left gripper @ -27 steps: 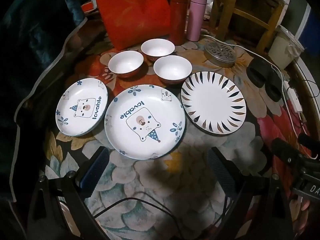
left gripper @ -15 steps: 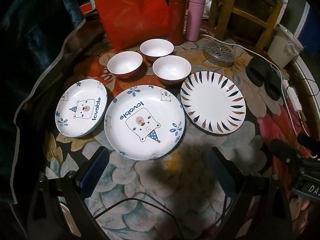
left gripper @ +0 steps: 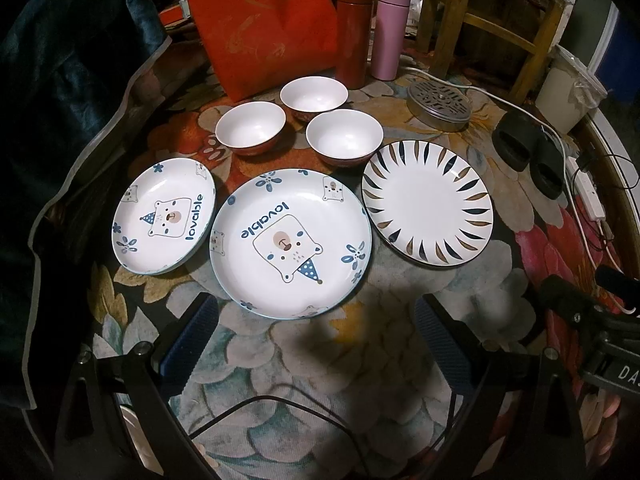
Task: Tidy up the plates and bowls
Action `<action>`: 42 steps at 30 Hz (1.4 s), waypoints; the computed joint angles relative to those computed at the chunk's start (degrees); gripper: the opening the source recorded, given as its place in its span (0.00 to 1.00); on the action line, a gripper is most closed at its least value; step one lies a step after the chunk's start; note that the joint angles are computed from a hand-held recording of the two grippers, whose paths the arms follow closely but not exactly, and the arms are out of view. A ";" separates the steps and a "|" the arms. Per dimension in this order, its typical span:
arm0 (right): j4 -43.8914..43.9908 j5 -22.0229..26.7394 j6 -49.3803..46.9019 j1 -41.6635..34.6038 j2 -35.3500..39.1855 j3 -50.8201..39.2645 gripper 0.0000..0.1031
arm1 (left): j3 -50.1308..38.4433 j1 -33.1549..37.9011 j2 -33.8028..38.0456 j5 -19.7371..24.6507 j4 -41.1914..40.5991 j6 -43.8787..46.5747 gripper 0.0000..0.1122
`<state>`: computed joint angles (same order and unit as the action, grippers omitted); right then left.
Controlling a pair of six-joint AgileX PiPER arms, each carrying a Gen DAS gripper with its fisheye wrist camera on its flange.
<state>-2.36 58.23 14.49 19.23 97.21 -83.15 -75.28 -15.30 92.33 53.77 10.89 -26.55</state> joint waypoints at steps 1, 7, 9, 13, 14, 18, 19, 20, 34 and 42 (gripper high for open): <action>0.00 0.14 -0.04 -0.05 0.05 -0.15 1.00 | 0.03 0.00 0.01 -0.01 -0.01 0.01 0.88; -0.49 0.22 0.75 -0.32 0.76 -0.17 1.00 | 0.81 0.41 -0.45 -0.30 -0.33 0.68 0.88; -0.58 0.41 0.94 -0.29 0.80 -0.28 1.00 | 1.17 0.10 -0.58 -0.46 -0.02 0.47 0.88; -0.38 0.47 0.68 -0.45 0.78 -0.29 1.00 | 1.17 0.08 -0.58 -0.45 0.03 0.47 0.88; -0.38 0.43 0.62 -0.46 0.72 -0.22 1.00 | 1.19 0.10 -0.58 -0.43 0.05 0.44 0.88; -0.37 0.38 0.64 -0.48 0.75 -0.13 1.00 | 1.06 0.04 -0.53 -0.30 0.03 0.45 0.88; -0.40 0.40 0.72 -0.47 0.66 -0.05 1.00 | 1.09 0.05 -0.55 -0.30 0.01 0.48 0.88; -0.43 0.44 0.71 -0.45 0.69 -0.05 1.00 | 1.12 0.06 -0.56 -0.29 -0.02 0.50 0.88; -2.89 3.90 3.76 -0.99 2.84 -0.93 1.00 | 1.42 -0.62 0.12 -0.06 0.14 0.18 0.88; -2.17 3.40 3.42 -1.22 2.58 -0.49 1.00 | 1.62 -0.66 0.06 -0.25 0.05 0.20 0.88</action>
<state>-4.53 61.63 17.91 18.01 99.79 -83.64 -73.66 -15.95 92.40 53.52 10.94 -26.35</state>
